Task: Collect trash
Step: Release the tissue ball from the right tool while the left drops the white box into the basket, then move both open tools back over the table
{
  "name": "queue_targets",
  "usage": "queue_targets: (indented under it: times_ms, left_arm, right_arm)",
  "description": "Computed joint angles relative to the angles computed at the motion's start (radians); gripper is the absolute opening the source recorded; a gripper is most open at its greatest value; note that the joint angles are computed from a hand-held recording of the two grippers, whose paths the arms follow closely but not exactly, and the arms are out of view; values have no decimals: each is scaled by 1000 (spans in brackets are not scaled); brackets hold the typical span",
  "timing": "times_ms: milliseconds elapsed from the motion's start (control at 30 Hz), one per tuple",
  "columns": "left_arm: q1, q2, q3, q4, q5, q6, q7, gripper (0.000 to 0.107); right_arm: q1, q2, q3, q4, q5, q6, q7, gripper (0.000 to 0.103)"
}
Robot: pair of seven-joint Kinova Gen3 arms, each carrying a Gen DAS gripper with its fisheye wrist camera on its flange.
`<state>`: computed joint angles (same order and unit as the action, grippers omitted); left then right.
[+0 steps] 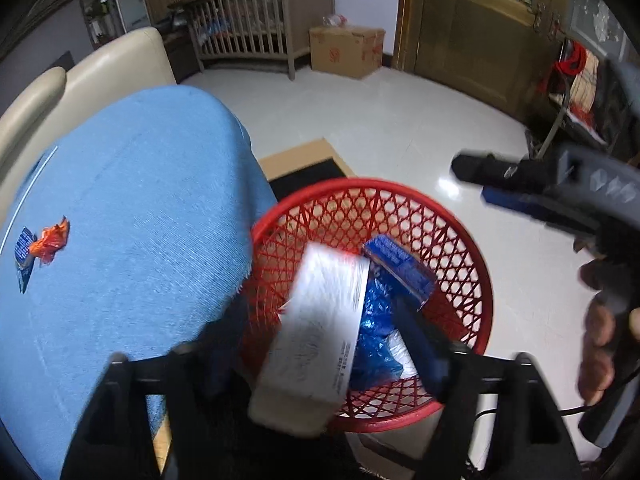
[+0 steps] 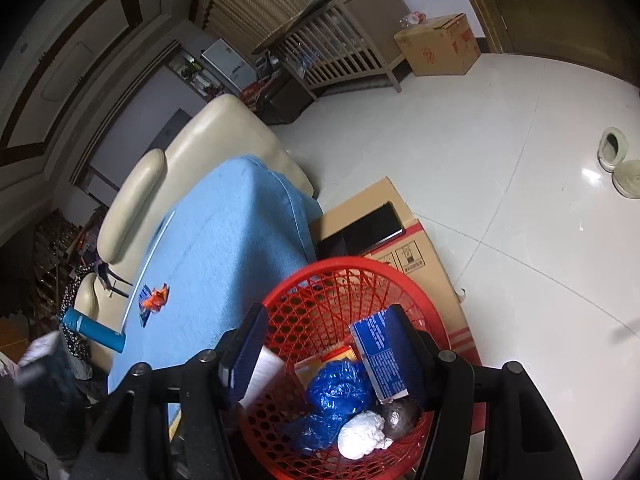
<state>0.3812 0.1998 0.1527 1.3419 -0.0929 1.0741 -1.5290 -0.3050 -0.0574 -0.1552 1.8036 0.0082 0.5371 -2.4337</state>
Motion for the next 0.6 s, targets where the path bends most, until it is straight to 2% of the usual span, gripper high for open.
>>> queue_targets:
  times_ms: [100, 300, 600]
  left_arm:
    - [-10, -3, -5, 4, 9, -3, 0, 79]
    - [-95, -66, -36, 52, 72, -53, 0, 79]
    - [-253, -153, -102, 161, 109, -128, 34, 79]
  right_arm:
    - [-1, 2, -6, -15, 22, 10, -16, 65]
    - [-26, 40, -13, -57, 26, 37, -14, 65]
    - [-117, 176, -22, -208, 12, 108, 58, 65]
